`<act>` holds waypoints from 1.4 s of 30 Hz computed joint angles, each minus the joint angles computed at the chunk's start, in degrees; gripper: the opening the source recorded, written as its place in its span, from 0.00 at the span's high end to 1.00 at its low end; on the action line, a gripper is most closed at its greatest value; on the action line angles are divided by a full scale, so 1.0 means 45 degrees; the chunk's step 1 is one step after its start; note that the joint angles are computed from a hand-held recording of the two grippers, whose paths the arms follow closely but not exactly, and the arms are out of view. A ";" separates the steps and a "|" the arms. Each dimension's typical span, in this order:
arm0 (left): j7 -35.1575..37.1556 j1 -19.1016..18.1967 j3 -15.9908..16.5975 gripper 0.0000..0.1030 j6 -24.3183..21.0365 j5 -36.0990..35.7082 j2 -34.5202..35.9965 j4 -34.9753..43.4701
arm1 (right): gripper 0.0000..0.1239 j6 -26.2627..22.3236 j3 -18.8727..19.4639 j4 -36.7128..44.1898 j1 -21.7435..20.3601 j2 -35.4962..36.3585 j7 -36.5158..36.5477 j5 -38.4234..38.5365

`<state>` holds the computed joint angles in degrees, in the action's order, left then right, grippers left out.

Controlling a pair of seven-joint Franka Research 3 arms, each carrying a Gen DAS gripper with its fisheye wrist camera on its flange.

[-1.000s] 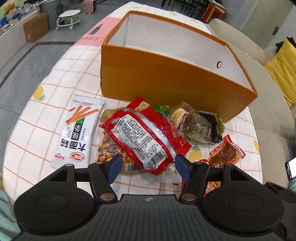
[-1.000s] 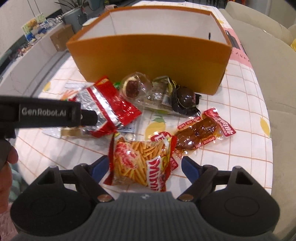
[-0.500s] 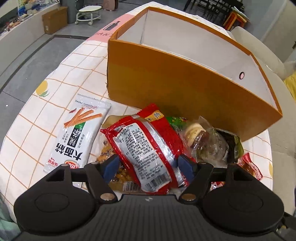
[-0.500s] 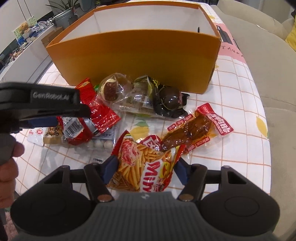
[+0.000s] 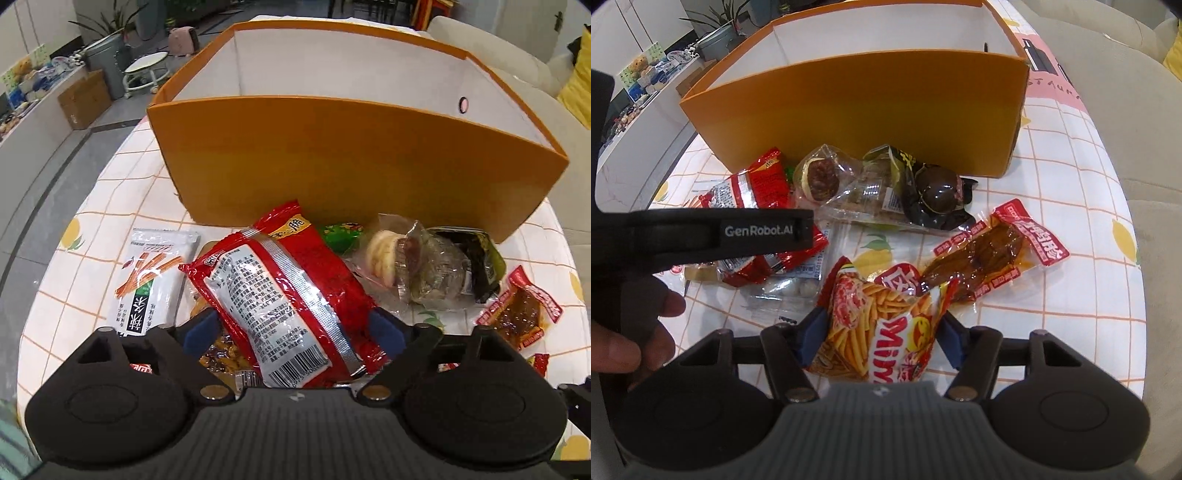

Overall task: Organize snacks
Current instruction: 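Carry both bags into the orange box and open both tools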

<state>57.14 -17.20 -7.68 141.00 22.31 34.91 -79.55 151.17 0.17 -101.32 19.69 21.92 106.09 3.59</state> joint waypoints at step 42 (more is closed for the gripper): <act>0.4416 0.1389 -0.0894 0.29 0.2382 -0.1725 -0.2453 -0.0867 | 0.57 0.3337 -0.0290 -0.0363 -0.0411 -0.1788 -0.0315 -0.0741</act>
<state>77.01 -10.95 -11.70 151.72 14.55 23.87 -83.45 166.19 -1.14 -102.95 17.84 13.88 104.68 0.26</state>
